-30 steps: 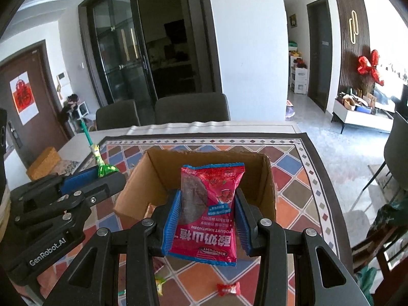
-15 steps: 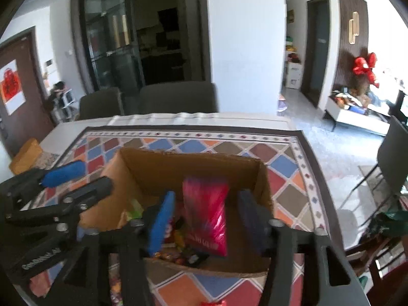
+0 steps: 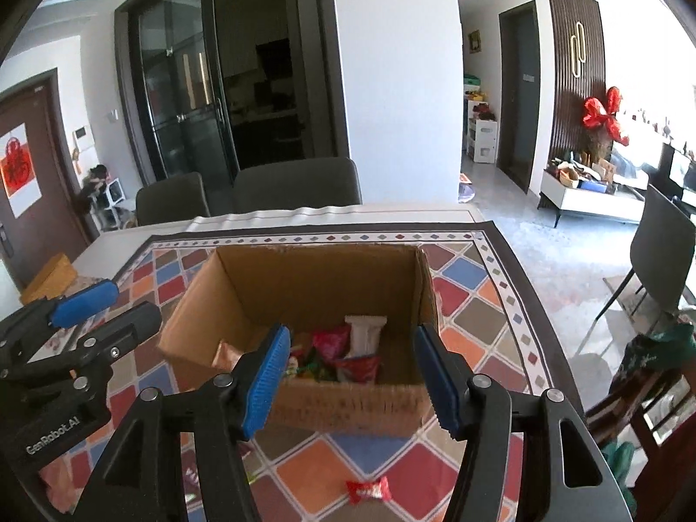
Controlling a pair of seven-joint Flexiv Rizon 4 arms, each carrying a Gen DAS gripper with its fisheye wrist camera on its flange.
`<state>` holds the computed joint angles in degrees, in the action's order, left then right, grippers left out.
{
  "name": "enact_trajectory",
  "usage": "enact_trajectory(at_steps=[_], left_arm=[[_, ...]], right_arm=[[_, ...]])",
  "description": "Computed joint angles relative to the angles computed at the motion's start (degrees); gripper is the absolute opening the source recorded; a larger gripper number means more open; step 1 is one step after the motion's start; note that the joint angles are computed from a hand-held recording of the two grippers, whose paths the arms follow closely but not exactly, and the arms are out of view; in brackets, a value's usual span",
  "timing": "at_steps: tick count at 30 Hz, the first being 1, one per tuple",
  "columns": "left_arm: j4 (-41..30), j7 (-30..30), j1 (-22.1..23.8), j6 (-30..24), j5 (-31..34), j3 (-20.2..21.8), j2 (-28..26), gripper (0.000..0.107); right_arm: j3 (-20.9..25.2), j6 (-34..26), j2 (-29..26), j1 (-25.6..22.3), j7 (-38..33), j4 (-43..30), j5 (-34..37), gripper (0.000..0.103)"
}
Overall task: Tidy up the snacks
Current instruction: 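Open the right tool to drop the pink bag while the left releases the lollipop, then move both open tools back to the remaining snacks beside the box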
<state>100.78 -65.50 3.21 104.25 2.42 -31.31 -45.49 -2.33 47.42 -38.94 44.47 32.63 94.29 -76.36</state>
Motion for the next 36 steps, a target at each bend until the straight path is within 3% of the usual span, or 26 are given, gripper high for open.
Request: enact_trajectory(at_steps=[4,15,18,21,28,36], left_arm=[[3.74,-0.96,2.79,1.38,1.41,-2.47,0.73,0.06],[10.14,-5.05,5.85,2.36,4.4,-4.08,0.46,0.06],[11.0,-5.87,4.22,4.32,4.8,-1.95,-0.15,0.059],[12.01,-6.69,4.94,4.86,5.97,-2.42,-1.22,0.059],[13.72,-9.23,-1.22,13.51,8.42,6.03,-1.9,0.057],[13.83,-11.43,0.04,14.73,13.24,5.86,-5.03,0.048]], right_arm=[[0.47,-0.18,0.68,0.75,2.96,1.63,-1.16,0.061],[2.15,0.53,0.98,1.43,8.0,4.76,-3.69,0.061],[2.77,1.0,0.94,1.42,9.38,6.22,-3.91,0.061],[3.14,1.67,0.18,1.52,9.82,6.71,-3.48,0.061],[2.99,4.41,-1.87,2.12,14.08,7.71,-4.54,0.061],[2.78,3.75,-3.32,3.29,14.8,7.63,-3.83,0.061]])
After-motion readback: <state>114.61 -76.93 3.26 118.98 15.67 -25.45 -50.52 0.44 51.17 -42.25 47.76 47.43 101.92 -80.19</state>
